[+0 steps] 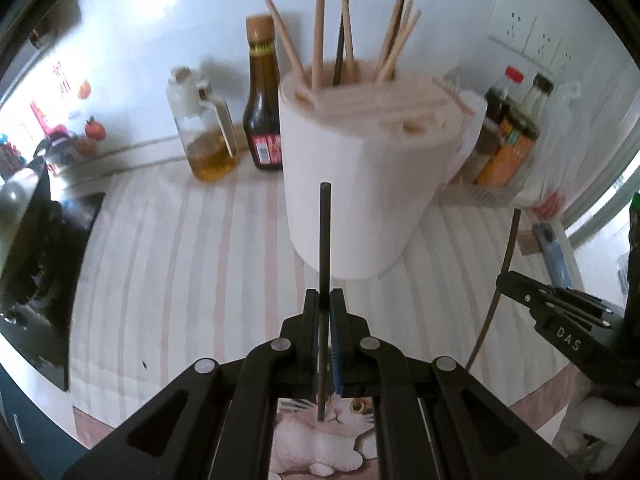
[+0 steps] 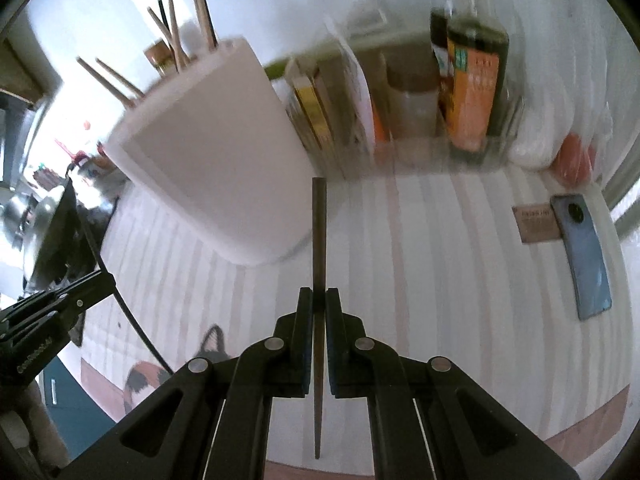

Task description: Organize utensils

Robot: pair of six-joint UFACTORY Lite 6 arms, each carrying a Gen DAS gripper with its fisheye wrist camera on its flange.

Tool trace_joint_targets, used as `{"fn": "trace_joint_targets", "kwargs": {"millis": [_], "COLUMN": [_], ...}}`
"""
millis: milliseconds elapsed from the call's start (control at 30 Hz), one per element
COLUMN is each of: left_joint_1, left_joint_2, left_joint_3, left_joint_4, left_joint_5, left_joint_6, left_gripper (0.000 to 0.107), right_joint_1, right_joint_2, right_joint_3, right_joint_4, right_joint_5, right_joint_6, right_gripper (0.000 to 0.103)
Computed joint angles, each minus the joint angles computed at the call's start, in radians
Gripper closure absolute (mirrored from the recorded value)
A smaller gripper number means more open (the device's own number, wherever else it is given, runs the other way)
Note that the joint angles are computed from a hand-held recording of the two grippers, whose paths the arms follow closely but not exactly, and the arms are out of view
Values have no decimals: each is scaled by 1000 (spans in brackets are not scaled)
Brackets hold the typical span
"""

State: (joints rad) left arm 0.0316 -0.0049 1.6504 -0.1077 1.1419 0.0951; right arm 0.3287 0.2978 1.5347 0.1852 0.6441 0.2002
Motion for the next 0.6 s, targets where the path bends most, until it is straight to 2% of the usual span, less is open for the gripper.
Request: {"fn": "trace_joint_targets", "kwargs": {"millis": [200, 333, 367, 500, 600], "left_joint_1": [20, 33, 37, 45, 52], "left_joint_2": [59, 107, 122, 182, 200], "left_joint_3": [154, 266, 304, 433, 454], "left_joint_4": [-12, -18, -19, -14, -12], "left_joint_5": [22, 40, 49, 81, 76], "left_joint_6": [2, -6, -8, -15, -19], "left_gripper": [104, 105, 105, 105, 105], "right_joint_1": [10, 17, 15, 13, -29], "right_joint_2": [-4, 10, 27, 73, 174], "right_joint_3": [76, 178, 223, 352, 502], "right_joint_4": [-47, -92, -90, -100, 25], "right_joint_5": [-41, -29, -14, 19, 123], "right_joint_6": [50, 74, 63, 56, -25], "right_gripper": [98, 100, 103, 103, 103]}}
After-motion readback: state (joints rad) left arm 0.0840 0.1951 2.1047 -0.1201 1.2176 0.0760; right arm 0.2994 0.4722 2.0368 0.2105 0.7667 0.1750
